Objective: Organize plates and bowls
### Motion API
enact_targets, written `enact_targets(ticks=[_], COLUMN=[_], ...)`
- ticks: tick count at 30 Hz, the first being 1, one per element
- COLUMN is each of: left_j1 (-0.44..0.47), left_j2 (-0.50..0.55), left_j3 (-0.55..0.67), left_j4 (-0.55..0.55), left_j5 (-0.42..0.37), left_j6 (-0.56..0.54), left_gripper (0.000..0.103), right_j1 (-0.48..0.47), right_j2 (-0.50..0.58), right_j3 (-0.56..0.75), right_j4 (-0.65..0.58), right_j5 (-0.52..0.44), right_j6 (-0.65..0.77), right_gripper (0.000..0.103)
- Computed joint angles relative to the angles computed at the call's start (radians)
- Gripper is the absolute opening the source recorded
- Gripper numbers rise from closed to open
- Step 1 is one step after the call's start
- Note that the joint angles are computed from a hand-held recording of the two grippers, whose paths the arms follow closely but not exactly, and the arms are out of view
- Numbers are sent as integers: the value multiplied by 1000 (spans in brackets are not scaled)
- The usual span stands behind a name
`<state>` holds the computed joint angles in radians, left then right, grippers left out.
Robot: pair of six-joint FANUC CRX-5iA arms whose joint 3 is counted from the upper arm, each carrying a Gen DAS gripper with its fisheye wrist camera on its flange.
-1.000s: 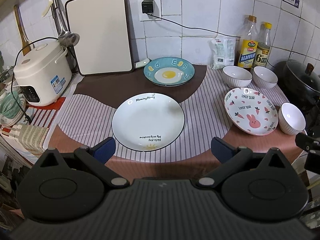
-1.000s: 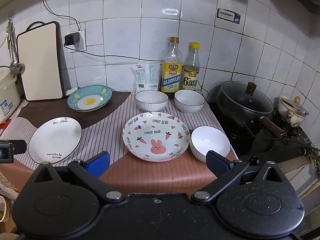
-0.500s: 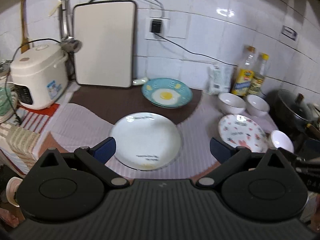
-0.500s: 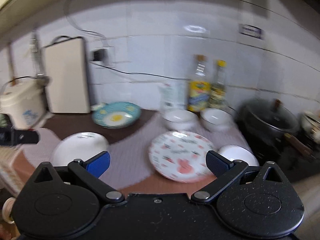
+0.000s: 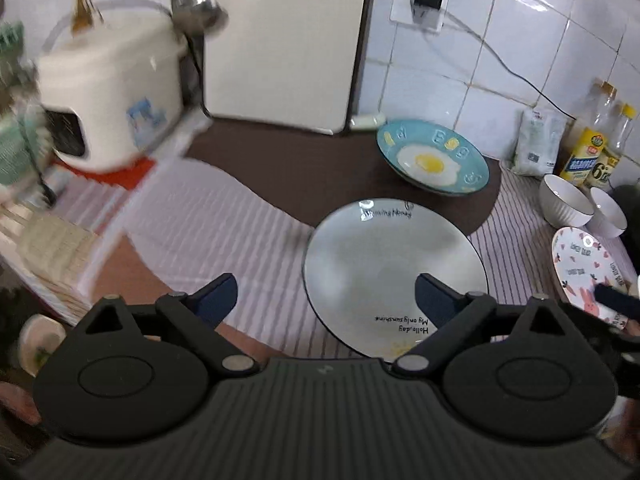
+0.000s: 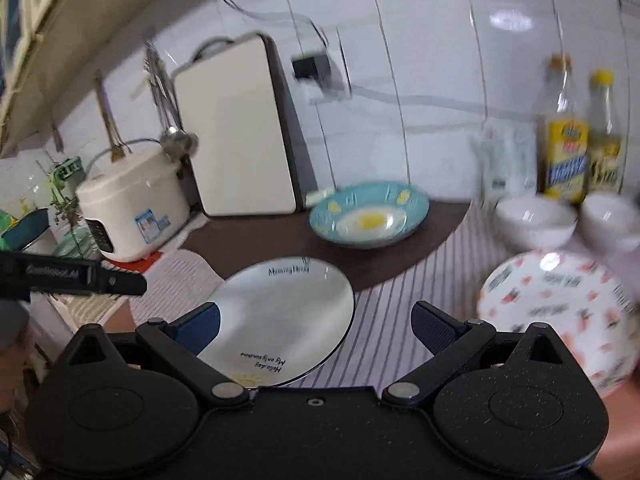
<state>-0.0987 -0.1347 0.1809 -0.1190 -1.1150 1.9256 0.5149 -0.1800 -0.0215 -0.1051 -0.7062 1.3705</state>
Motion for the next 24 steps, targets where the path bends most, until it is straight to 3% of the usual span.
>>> enact_targets(ticks=[2,5,9,13,17,19,22,24], left_j1=[47,42,60,85,98,108,106,97], left_j2=[-15,-2,46,76,93,97,106,116], left_j3=[-90,-124,-121,-122,-125,-136,-137,-123], left_j4=[100,88,106,142,164,199,220,198], left_j5=[97,152,142,122,106,111,110,96], left_j6=[-90,-115,-102,-119,-116,-123,-137,-114], left_gripper=[90,89,87,76,59,51,26,22], right_j1=[0,14,30,7,-1,-14,-19,-30], right_j2=[38,90,130,164,181,193,203,212], right_j3=[6,1,-27,14,29,58,81,100], right_j4=[-10,29,117,55,32,-21,-51,-87], right_j5=[-1,17,43,2,-2,-30,-53,-74], right_j6=[-1,-47,-159,-172,-185,-135,-95,-69], right_gripper=[102,98,97,92,78,66,50,31])
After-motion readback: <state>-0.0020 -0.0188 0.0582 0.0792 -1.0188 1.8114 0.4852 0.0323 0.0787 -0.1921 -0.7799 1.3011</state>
